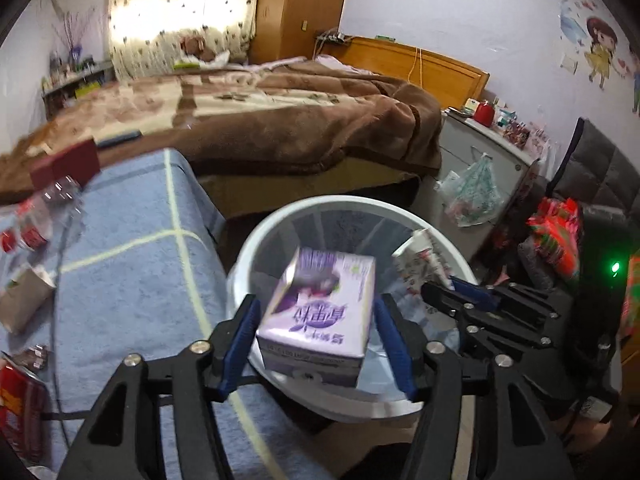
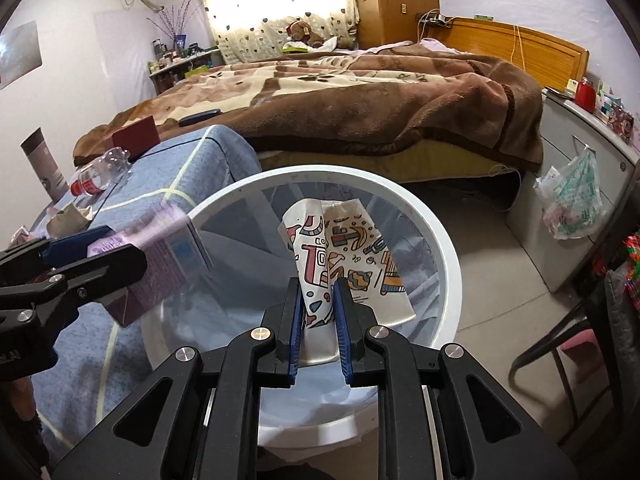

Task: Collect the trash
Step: 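Open both grippers to drop the cup and box into the bin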

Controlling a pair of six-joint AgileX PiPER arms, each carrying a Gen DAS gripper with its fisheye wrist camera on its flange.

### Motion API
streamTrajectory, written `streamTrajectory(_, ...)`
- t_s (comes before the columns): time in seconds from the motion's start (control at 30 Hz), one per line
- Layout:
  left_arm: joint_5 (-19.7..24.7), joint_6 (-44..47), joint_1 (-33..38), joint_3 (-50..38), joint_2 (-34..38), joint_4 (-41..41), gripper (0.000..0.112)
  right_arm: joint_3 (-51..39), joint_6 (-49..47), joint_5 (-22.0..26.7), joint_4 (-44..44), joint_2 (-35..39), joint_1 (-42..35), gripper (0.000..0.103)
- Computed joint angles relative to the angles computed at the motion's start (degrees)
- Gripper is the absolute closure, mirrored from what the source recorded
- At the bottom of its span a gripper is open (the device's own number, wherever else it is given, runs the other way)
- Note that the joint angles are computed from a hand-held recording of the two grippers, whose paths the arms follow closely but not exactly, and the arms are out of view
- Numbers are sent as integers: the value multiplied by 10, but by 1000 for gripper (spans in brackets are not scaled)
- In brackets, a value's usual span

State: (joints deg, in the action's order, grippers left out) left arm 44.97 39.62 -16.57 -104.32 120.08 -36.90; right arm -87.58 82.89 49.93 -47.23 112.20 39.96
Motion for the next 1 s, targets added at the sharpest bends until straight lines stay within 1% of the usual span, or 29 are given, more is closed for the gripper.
streamTrajectory(0.03,5,3,2,-3,3,-5,38,1,2,7,-1,0,1,86)
streamTrajectory(0.1,-12,0,-1,10,-4,3,38,1,3,17,-1,0,2,83)
streamTrajectory(0.17,-16,5,0,19,-10,3,38,4,5,18,-1,-3,4,76)
streamTrajectory(0.2,-18,2,0,21,-11,6,38,7,8,19,-3,-5,6,69)
streamTrajectory(0.23,-22,2,1,27,-15,8,38,9,14,22,-8,-6,9,64)
streamTrajectory(0.33,-40,5,2,48,-30,18,38,11,26,29,-18,-9,17,64)
streamTrajectory(0.43,-40,14,15,61,-40,11,38,10,46,40,-30,-13,27,64)
streamTrajectory(0.53,-72,35,23,102,-71,11,38,12,64,42,-41,-20,38,64)
streamTrajectory(0.63,-67,54,45,122,-93,-15,38,-3,69,50,-49,-15,50,64)
streamTrajectory(0.8,-74,85,76,160,-128,-42,38,-32,77,59,-63,-1,71,64)
streamTrajectory(1.0,-79,143,119,205,-168,-88,38,-83,56,67,-66,27,91,64)
